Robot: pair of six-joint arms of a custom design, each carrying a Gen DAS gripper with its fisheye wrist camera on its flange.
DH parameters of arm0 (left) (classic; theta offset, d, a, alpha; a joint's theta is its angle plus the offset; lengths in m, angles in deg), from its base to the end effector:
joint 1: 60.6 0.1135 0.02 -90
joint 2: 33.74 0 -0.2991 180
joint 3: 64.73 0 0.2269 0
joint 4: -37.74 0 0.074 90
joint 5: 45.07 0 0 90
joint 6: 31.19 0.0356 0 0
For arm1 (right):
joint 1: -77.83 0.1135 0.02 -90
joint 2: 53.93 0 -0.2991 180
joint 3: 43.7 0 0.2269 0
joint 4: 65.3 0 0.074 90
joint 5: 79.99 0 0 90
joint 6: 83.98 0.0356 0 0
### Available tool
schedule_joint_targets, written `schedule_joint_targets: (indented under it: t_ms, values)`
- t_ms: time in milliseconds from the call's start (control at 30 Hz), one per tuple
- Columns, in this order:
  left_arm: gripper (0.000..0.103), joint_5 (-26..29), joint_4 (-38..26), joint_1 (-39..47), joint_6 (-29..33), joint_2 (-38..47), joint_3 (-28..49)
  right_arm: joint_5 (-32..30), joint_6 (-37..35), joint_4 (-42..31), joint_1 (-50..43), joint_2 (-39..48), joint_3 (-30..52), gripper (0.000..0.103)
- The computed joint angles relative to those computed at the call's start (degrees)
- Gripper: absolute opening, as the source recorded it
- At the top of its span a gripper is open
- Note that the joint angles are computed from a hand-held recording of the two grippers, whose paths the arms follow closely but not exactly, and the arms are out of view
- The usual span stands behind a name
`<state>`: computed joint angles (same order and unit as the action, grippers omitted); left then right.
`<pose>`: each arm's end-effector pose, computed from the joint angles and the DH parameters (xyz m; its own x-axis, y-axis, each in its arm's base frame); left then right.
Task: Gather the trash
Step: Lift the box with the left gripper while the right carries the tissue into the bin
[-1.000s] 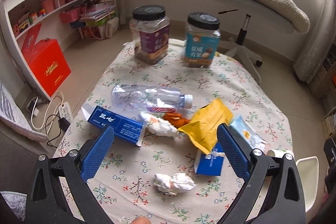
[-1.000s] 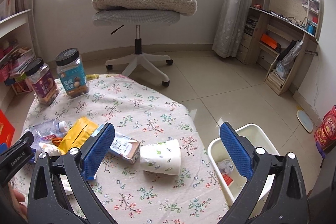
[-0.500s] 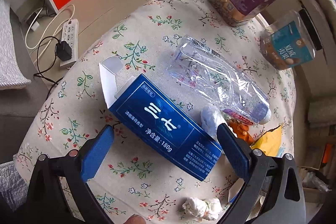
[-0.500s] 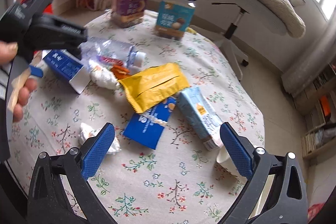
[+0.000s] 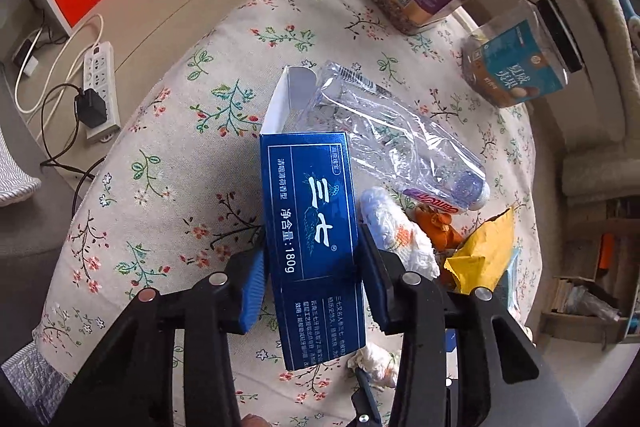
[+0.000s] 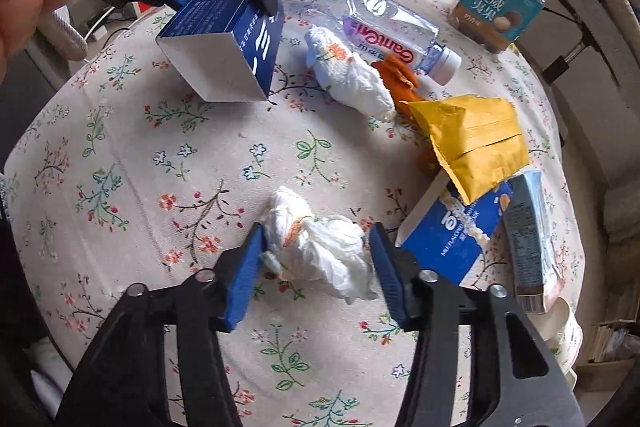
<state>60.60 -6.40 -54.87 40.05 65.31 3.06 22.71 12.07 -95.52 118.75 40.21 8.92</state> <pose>0.2878 0.0192 0.1864 -0.9026 -0.4018 -0.1546 -0.3365 0.8825 -0.3286 0.1907 0.1549 0.1582 -0.7754 -0.5361 -0.3336 -0.5080 0.8435 -0.1746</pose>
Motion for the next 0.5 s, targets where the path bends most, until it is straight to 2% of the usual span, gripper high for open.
schedule_joint_targets:
  t_ms: [133, 333, 500]
  values:
    - [0.041, -1.3, 0.2, -0.1, 2.6, -4.1, -0.6, -3.3, 2.5, -1.4, -2.0, -1.9, 0.3, 0.041]
    - [0.040, 0.1, 0.0, -0.5, 4.9, -8.1, -0.9, -5.8, 4.8, -0.5, -7.6, -10.0, 0.1, 0.041]
    - [0.040, -2.6, 1.8, -4.1, 5.7, -12.9, -2.8, -2.8, 6.8, 0.1, -9.9, -16.7, -0.2, 0.041]
